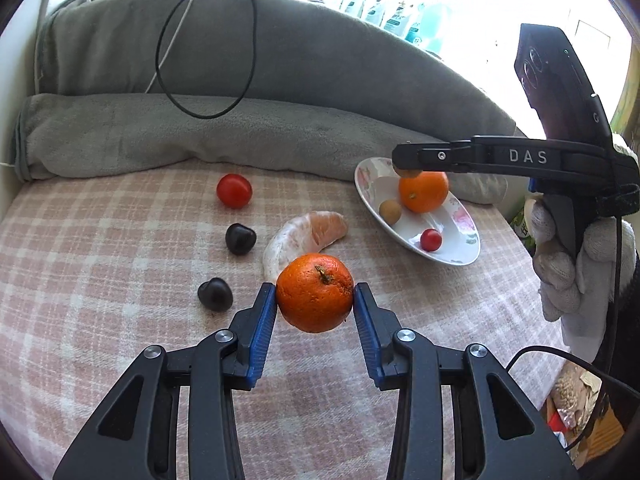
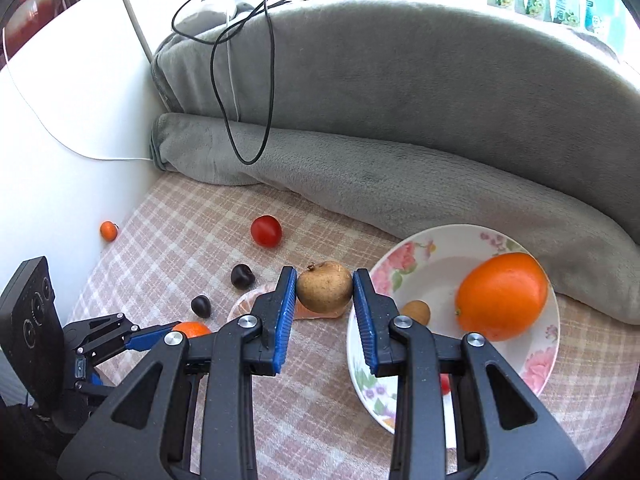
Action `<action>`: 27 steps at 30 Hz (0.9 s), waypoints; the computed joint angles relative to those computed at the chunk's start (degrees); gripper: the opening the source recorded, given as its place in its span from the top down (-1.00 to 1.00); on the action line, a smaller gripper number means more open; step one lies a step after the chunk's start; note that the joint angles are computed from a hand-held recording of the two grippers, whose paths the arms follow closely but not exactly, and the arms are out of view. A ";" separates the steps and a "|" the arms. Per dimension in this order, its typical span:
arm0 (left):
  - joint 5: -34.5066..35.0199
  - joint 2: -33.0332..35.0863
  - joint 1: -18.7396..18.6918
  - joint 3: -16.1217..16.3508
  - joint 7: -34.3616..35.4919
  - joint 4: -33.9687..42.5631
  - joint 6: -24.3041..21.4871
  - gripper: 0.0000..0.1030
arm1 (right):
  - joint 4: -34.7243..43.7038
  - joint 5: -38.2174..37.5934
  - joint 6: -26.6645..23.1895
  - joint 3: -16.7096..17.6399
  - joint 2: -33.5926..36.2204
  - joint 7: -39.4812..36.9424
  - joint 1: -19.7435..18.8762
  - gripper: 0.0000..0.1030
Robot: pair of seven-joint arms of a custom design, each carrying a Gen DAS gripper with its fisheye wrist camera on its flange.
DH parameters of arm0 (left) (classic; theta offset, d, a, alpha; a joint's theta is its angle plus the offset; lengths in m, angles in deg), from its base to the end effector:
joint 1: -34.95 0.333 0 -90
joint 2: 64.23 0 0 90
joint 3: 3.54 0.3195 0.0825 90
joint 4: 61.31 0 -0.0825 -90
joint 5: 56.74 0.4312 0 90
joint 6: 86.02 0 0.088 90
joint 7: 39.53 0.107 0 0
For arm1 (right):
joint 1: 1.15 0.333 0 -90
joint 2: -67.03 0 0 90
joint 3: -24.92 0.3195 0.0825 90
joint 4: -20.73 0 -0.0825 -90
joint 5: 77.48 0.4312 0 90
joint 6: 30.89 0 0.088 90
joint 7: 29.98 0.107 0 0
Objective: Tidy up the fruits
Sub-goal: 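Carry the mandarin and kiwi into the bowl while both grippers open to release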
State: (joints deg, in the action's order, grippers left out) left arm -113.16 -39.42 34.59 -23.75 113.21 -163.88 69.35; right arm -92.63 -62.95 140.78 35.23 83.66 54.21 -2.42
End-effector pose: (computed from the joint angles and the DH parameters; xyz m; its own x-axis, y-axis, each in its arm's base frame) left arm 0.6913 -0.2034 0.3391 -0.6082 -0.7359 0.2976 -0.6717 0.2775 -0.6869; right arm 0.6843 0.0831 0.3805 0.0616 -0.9822 -0.1772 -0.7553 0.0702 -0.6517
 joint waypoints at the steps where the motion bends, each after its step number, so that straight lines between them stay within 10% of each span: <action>1: 0.22 0.81 -0.26 -0.08 0.06 1.03 0.06 0.27 | -1.16 0.35 0.60 0.07 -0.87 -0.09 -0.33 0.41; 27: 4.96 5.08 -4.42 -2.53 -2.14 7.41 0.62 0.27 | -14.83 12.34 6.13 -1.44 -9.31 -6.03 -4.07 0.41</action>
State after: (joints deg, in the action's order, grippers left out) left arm -108.19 -34.34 30.16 -26.28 111.07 -156.47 69.97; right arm -107.46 -50.61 146.91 33.79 74.34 48.18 -6.49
